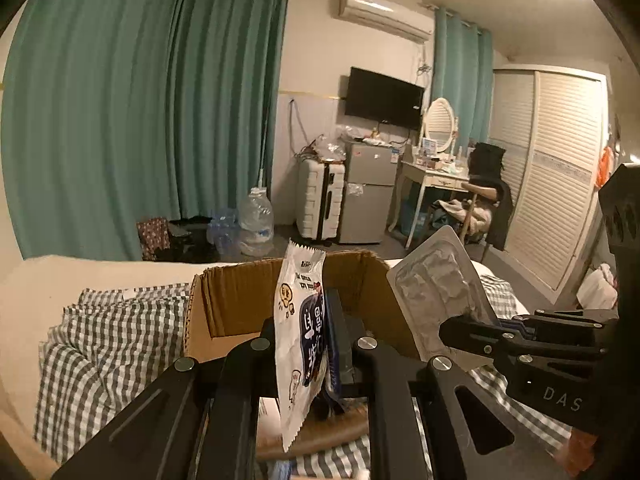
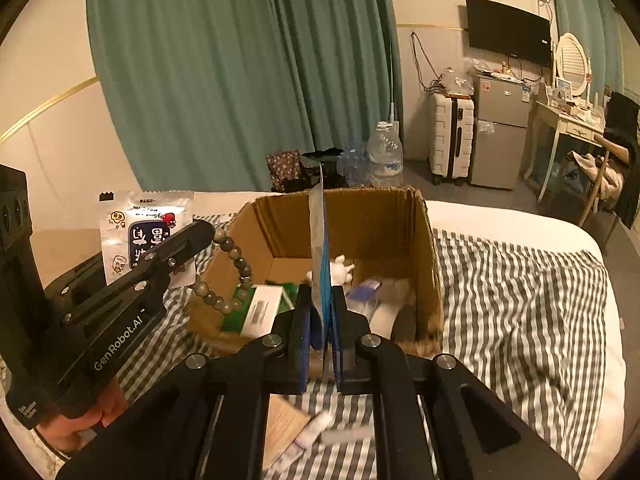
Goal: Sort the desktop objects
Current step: 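Open both tools to drop the sachet and blister pack into the box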
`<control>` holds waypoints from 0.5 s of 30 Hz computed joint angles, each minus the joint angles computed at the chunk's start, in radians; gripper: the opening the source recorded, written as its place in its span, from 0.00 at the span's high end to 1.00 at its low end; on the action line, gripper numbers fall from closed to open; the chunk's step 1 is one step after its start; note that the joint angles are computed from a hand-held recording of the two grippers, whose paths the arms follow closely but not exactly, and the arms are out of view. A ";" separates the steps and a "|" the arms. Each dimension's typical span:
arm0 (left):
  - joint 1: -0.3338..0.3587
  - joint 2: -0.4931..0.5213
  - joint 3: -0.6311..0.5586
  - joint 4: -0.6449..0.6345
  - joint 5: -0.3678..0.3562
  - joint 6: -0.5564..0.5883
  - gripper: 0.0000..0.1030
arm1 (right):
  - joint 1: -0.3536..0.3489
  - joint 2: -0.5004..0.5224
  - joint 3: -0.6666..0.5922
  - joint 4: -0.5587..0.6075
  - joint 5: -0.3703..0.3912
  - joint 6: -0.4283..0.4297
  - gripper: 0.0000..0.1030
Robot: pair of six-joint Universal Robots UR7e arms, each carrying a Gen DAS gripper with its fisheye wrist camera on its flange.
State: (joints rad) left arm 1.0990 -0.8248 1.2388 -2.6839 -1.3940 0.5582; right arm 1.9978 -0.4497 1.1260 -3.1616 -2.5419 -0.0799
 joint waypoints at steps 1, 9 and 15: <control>0.005 0.022 -0.027 0.013 0.004 -0.007 0.89 | -0.007 0.005 -0.011 0.011 0.006 0.005 0.92; 0.050 0.163 -0.156 0.063 0.069 -0.005 0.89 | -0.103 0.029 -0.063 0.114 0.070 0.050 0.92; 0.044 0.194 -0.165 0.023 0.139 0.001 0.37 | -0.123 0.030 -0.060 0.059 0.082 0.057 0.43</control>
State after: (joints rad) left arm 1.1430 -0.6311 1.0739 -2.6605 -1.2551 0.5594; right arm 1.8750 -0.4200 1.0665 -3.1024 -2.4596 -0.0227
